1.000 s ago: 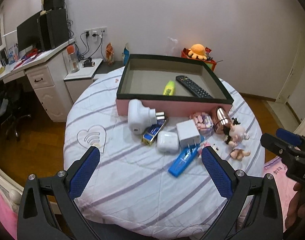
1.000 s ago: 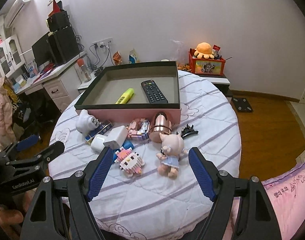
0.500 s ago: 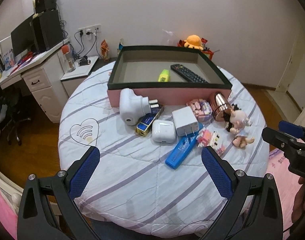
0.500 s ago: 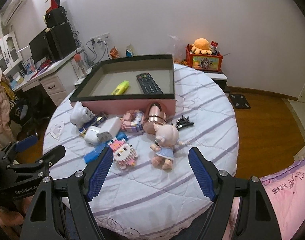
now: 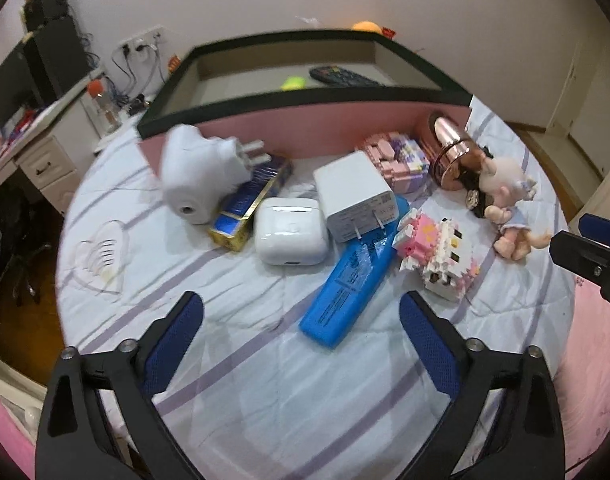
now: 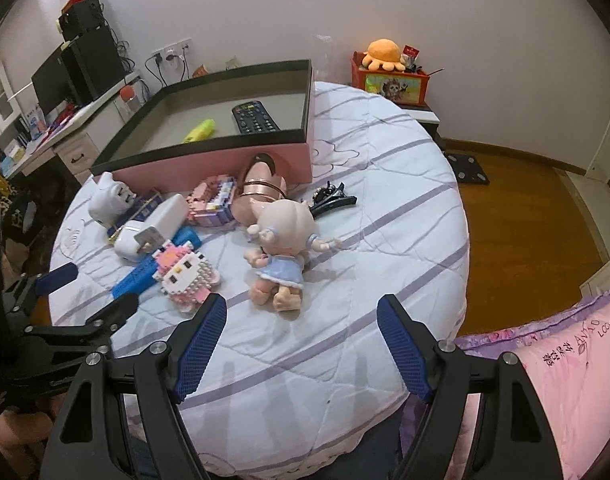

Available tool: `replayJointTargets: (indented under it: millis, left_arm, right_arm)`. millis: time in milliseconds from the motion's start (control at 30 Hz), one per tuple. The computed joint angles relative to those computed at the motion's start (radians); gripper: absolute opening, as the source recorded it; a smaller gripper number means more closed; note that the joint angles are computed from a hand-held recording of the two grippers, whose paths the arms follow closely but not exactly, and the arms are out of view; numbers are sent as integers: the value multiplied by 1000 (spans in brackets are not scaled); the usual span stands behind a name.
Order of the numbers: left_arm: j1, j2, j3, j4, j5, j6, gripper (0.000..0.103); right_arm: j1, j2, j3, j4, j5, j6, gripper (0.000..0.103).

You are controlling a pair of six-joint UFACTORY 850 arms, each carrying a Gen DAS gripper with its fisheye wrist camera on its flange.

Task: Organize rigid objects
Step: 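Grasp the blue highlighter with the left tool while the right tool grasps the pig doll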

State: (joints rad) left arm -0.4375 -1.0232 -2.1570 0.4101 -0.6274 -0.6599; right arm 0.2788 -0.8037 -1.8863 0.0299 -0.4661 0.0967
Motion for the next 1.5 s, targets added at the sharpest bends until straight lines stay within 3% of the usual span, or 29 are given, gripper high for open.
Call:
replayJointTargets:
  millis: [67,233,433,533,567,800,967,1267,1500]
  left_arm:
    - [6,-35,-49,-54,-16,51,86]
    - [6,-71,-101,-63,-10,79,85]
    - [13,-76,-117,-136,10,151,73]
    - [20,-67,-104,-196,34,200,55]
    - [26,-63,-100,-259,46,254,43]
    - [30,-50,-86,-372,53,346,28]
    - [34,-35,-62,-414,64,368,27]
    - [31,-100,-172,-414,21,358,28]
    - [41,-36,-59,-507,90,412,27]
  right_arm:
    - [-2,-24,-31,3,-23,-5,79]
    - [-5,-64,-84,24,-56,-25,79]
    - [-6,-103,-143,29,-85,-26,79]
    - [-7,-117,-164,35,-94,-26,79]
    - [-6,-120,-169,37,-96,-29,79]
    - [-3,-148,-207,47,-114,-36,79]
    - [-6,-186,-257,70,-134,-35,79]
    - [-9,-226,-310,82,-139,-24,47]
    - [-21,-199,-261,159,-110,-86,45]
